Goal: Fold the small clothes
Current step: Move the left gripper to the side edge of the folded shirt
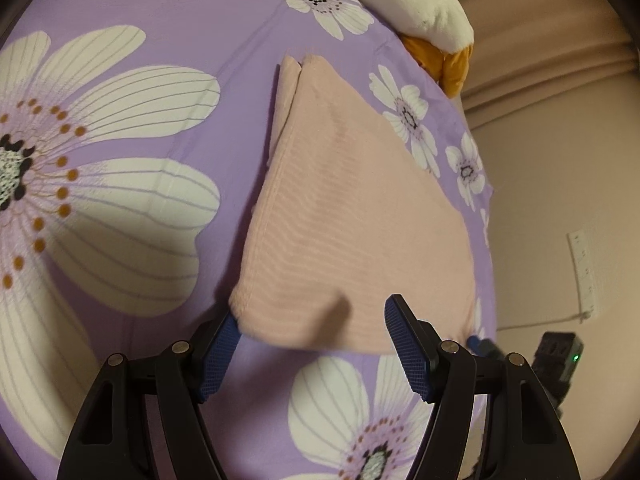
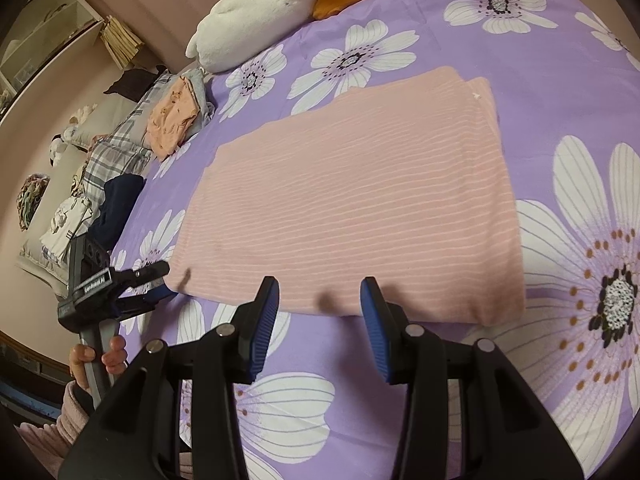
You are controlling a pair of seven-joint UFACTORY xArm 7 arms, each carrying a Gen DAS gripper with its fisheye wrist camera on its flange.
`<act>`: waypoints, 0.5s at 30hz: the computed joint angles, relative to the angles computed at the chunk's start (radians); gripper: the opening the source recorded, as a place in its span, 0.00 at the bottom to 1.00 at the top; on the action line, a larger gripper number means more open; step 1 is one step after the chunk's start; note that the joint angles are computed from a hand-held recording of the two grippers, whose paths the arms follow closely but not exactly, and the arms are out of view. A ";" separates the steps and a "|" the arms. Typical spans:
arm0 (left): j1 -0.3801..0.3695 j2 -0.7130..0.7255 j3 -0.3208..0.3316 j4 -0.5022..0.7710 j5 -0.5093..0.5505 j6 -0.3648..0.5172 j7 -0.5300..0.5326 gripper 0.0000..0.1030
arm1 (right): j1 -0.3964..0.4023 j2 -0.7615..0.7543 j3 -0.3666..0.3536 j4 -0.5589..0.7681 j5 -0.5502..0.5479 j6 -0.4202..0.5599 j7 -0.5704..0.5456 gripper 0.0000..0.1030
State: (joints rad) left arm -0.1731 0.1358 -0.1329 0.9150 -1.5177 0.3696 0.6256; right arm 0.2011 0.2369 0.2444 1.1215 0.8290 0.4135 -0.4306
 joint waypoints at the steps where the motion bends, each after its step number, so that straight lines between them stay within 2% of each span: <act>1: 0.004 0.005 0.002 0.005 -0.011 0.009 0.010 0.68 | 0.001 0.007 0.000 0.007 -0.003 0.002 0.002 0.42; 7: 0.022 0.034 0.008 0.040 -0.050 0.048 0.042 0.68 | 0.005 0.043 0.002 0.042 -0.041 0.016 0.032 0.42; 15: 0.043 0.082 0.006 0.097 -0.043 0.079 0.053 0.68 | -0.006 0.081 0.019 0.075 -0.065 0.023 0.051 0.42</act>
